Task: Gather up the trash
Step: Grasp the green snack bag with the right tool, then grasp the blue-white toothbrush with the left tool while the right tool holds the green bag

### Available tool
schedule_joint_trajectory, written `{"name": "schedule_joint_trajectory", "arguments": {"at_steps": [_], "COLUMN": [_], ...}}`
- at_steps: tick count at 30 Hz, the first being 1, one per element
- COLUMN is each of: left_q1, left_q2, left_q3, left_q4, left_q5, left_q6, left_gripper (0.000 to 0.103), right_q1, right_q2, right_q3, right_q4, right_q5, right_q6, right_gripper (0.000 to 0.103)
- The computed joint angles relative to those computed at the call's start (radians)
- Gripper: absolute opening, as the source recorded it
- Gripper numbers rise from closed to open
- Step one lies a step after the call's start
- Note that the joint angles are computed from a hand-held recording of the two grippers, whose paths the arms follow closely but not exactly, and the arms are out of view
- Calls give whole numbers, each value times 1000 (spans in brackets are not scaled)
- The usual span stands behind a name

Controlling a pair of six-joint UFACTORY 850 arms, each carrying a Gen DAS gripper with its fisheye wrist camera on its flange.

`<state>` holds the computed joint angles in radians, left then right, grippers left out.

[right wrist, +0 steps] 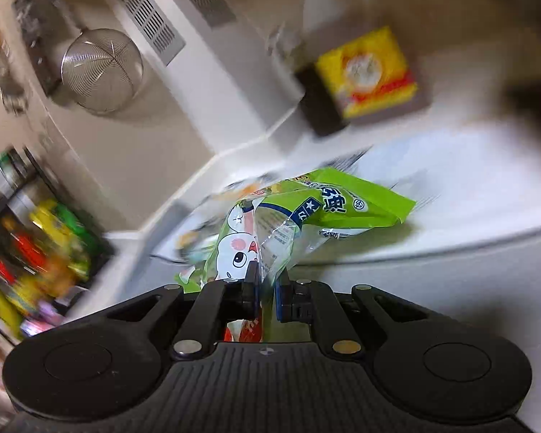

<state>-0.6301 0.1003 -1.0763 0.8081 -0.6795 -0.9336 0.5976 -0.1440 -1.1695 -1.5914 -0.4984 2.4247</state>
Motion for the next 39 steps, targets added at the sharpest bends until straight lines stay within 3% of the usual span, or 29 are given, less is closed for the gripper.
{"name": "schedule_joint_trajectory", "arguments": {"at_steps": [4, 5, 8, 12, 20, 22, 26, 33, 37, 39], "left_q1": [0, 2, 9, 1, -10, -5, 27, 34, 24, 16], "left_q2": [-170, -221, -370, -553, -806, -872, -882, -875, -867, -843], "left_q3": [-199, -264, -454, -681, -991, -1079, -1074, -1051, -1052, -1020], "left_q4": [-11, -57, -193, -249, -385, -437, -536, -531, -491, -459], "left_q5": [86, 97, 92, 50, -88, -172, -142, -104, -129, -104], "left_q6": [9, 43, 135, 190, 421, 484, 456, 481, 470, 489], "left_gripper": [103, 103, 103, 103, 103, 103, 103, 103, 103, 90], "right_q1": [21, 19, -15, -52, -50, -49, -53, -53, -54, -54], "right_q2": [3, 5, 26, 32, 28, 27, 28, 27, 27, 28], "right_q3": [9, 19, 61, 89, 85, 84, 85, 84, 86, 87], "right_q4": [136, 131, 58, -49, -66, -64, -70, -67, -75, -75], "right_q5": [-150, -155, -61, 20, 32, 32, 38, 39, 40, 41], "right_q6": [-184, -171, -1, 199, 210, 207, 212, 210, 221, 221], "right_gripper": [10, 11, 11, 11, 12, 12, 12, 12, 12, 12]}}
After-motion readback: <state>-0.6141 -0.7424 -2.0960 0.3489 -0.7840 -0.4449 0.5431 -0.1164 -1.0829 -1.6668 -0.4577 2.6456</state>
